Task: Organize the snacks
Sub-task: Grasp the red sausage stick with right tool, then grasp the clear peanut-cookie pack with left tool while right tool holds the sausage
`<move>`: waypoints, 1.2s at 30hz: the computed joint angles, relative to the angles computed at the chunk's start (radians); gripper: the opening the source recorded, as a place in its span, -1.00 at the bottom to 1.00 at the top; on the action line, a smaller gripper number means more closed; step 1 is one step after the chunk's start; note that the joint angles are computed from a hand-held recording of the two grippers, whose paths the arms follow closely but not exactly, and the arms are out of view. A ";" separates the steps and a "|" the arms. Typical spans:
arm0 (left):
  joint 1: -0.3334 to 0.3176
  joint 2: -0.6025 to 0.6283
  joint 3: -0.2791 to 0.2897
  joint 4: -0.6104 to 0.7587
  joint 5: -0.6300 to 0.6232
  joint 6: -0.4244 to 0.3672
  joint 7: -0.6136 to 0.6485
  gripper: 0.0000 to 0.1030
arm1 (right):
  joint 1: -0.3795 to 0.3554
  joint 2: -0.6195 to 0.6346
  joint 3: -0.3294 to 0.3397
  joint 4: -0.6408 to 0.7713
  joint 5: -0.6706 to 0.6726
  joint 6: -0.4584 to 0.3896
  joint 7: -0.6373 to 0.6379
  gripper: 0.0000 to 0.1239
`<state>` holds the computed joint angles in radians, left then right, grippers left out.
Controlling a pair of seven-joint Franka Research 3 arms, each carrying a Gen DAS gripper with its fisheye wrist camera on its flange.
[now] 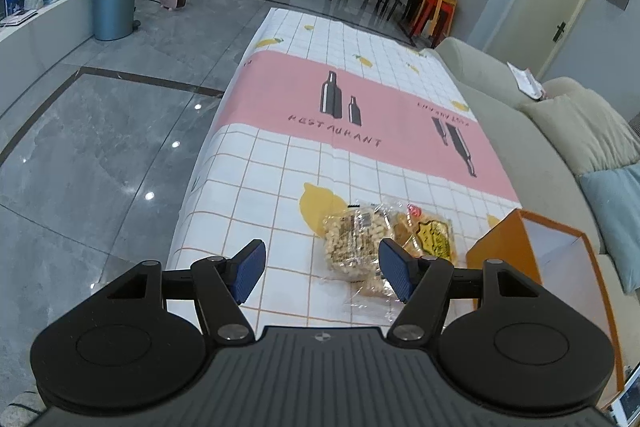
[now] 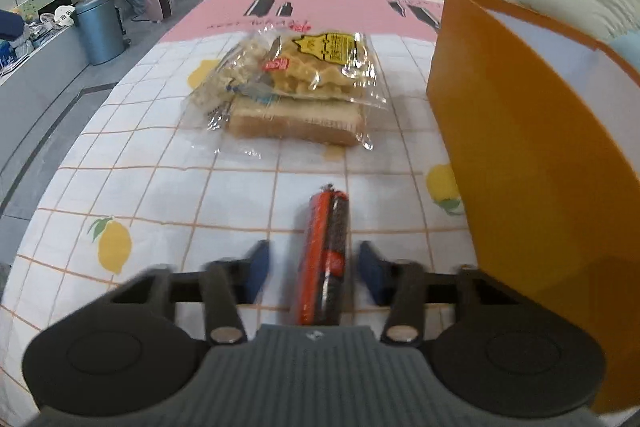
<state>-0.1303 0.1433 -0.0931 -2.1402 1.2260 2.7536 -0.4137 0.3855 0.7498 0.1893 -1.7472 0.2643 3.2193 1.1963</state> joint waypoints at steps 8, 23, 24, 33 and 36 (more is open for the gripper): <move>-0.008 0.057 0.007 0.039 -0.035 0.012 0.120 0.48 | -0.026 0.011 0.022 0.001 -0.006 0.039 -0.021 -0.65; 0.087 0.383 -0.042 0.312 -0.445 0.203 0.578 0.50 | -0.266 0.067 0.276 0.013 -0.024 0.030 -0.061 -0.65; 0.098 0.397 -0.054 0.319 -0.488 0.198 0.599 0.49 | -0.277 0.069 0.288 0.015 -0.018 0.022 -0.060 -0.65; 0.063 0.446 0.007 0.321 -0.644 0.255 0.668 0.89 | -0.312 0.104 0.341 0.057 0.013 -0.008 -0.116 -0.65; 0.070 0.461 0.020 0.299 -0.704 0.326 0.646 0.91 | -0.317 0.111 0.351 0.056 0.014 0.006 -0.139 -0.65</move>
